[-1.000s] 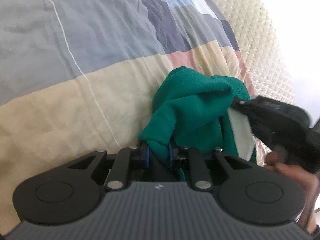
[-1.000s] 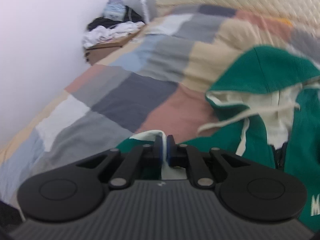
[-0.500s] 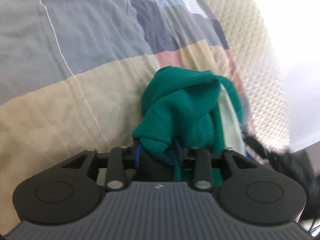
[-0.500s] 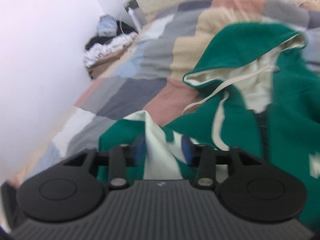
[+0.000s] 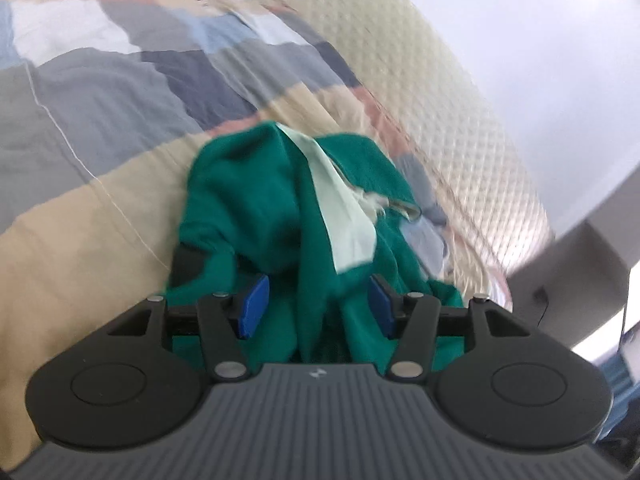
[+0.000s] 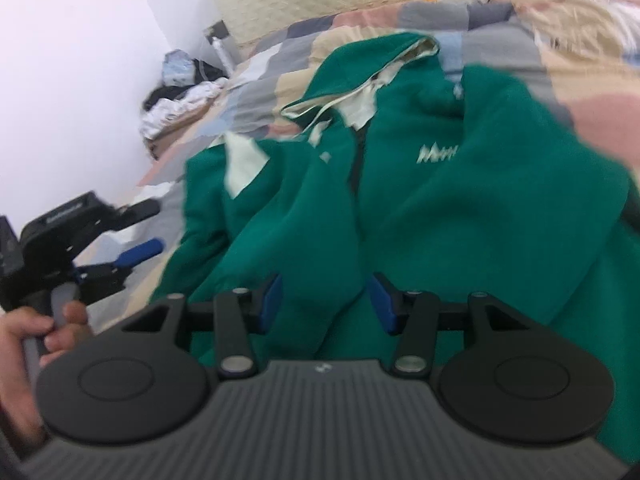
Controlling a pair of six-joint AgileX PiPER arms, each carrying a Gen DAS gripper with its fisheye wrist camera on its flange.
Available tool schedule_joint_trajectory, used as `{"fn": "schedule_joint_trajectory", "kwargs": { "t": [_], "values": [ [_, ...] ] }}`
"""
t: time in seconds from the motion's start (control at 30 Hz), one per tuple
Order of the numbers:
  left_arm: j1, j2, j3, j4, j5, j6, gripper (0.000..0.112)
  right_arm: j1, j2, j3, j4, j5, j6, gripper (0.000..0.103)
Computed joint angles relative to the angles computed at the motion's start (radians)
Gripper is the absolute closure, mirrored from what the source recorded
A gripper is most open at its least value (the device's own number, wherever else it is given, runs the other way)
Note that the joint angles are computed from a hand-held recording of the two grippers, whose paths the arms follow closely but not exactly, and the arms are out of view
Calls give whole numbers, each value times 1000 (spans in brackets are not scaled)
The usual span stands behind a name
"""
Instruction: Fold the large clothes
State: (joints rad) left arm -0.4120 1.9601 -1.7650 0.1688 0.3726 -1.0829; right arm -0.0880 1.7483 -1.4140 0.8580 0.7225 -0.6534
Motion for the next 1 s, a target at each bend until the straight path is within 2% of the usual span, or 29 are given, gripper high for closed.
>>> {"fn": "schedule_joint_trajectory", "kwargs": {
  "t": [0.1,0.13,0.2,0.3,0.4,0.43,0.47,0.53,0.57,0.6,0.67,0.73,0.8,0.87,0.93,1.0],
  "values": [
    [-18,33,-41,-16,29,21,52,41,-26,70,79,-50,-194,51],
    [-20,49,-58,-19,41,24,52,57,-23,72,90,-58,-231,42],
    [-22,85,-97,-7,69,15,52,90,-8,80,134,-90,-324,36],
    [-14,150,-166,6,100,-2,52,124,24,72,166,-112,-423,36],
    [5,235,-264,-15,135,-9,52,200,31,105,111,-304,-494,37],
    [13,263,-295,-21,138,-16,51,211,40,107,96,-340,-502,37],
    [17,287,-319,-8,137,-37,51,216,55,101,86,-361,-508,39],
    [26,327,-356,23,131,-80,51,226,79,83,2,-390,-452,63],
    [33,333,-352,21,115,-88,51,227,80,85,-14,-401,-449,70],
    [41,333,-335,10,92,-96,51,219,80,81,5,-395,-466,77],
    [60,319,-284,-39,28,-103,51,191,69,63,68,-344,-493,80],
    [74,313,-257,-88,-18,-100,51,127,59,13,207,-207,-524,81],
    [85,307,-231,-114,-61,-108,51,44,71,-74,323,-35,-469,81],
    [91,306,-222,-121,-79,-121,51,-33,88,-147,442,76,-408,81],
    [91,314,-234,-118,-76,-133,51,-104,104,-187,547,136,-347,81],
    [89,314,-232,-113,-84,-136,51,-168,131,-227,591,147,-209,81]
  ]
}}
